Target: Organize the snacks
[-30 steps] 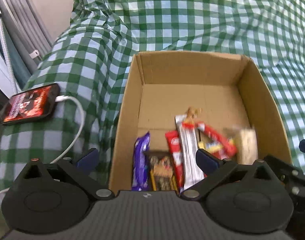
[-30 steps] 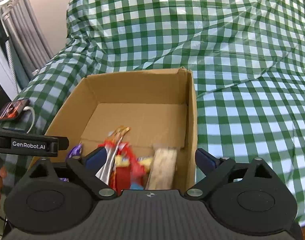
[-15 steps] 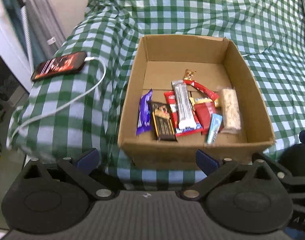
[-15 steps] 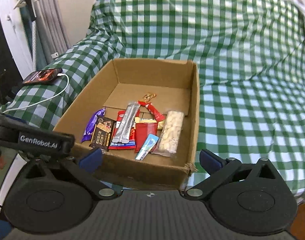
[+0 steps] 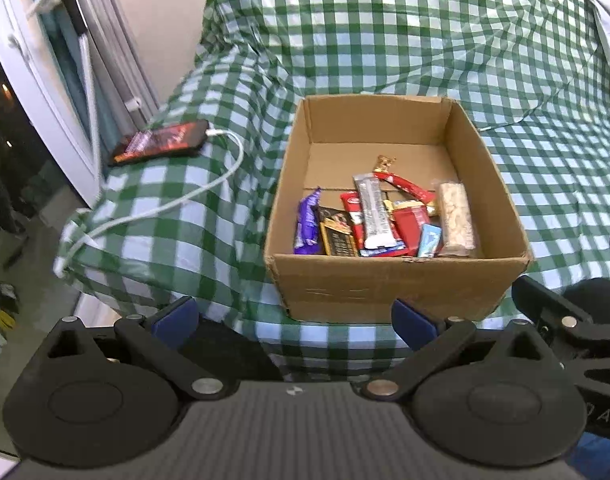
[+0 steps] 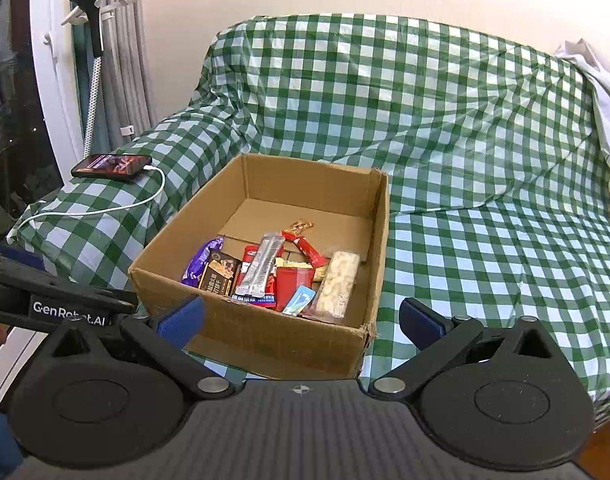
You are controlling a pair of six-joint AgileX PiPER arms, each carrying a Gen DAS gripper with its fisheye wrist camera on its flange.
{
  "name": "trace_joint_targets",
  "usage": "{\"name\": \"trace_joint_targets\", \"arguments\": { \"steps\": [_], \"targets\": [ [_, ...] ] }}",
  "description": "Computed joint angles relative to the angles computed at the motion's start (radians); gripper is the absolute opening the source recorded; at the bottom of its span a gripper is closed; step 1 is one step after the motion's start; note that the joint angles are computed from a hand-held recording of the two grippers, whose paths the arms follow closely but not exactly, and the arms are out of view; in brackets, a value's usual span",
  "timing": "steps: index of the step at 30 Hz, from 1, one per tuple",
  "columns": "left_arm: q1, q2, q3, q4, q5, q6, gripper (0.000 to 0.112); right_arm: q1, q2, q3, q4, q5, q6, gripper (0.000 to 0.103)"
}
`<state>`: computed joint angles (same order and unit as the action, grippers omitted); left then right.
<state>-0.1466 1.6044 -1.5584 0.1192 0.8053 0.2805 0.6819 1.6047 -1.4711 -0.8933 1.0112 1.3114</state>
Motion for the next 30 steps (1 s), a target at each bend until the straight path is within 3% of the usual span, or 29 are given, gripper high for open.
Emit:
{"name": "trace_joint_targets", "arguments": {
  "steps": [9,30],
  "targets": [
    [0.041,-0.019,0.002,-0.070,0.046,0.050,0.103,0.046,-0.016,0.015,-0.036,0.030,0.015,0.102],
    [0.045,-0.015,0.001,-0.053,0.046,0.037,0.103,0.064,0.004,-0.001,-0.037,0.039,0.015,0.102]
  ]
}}
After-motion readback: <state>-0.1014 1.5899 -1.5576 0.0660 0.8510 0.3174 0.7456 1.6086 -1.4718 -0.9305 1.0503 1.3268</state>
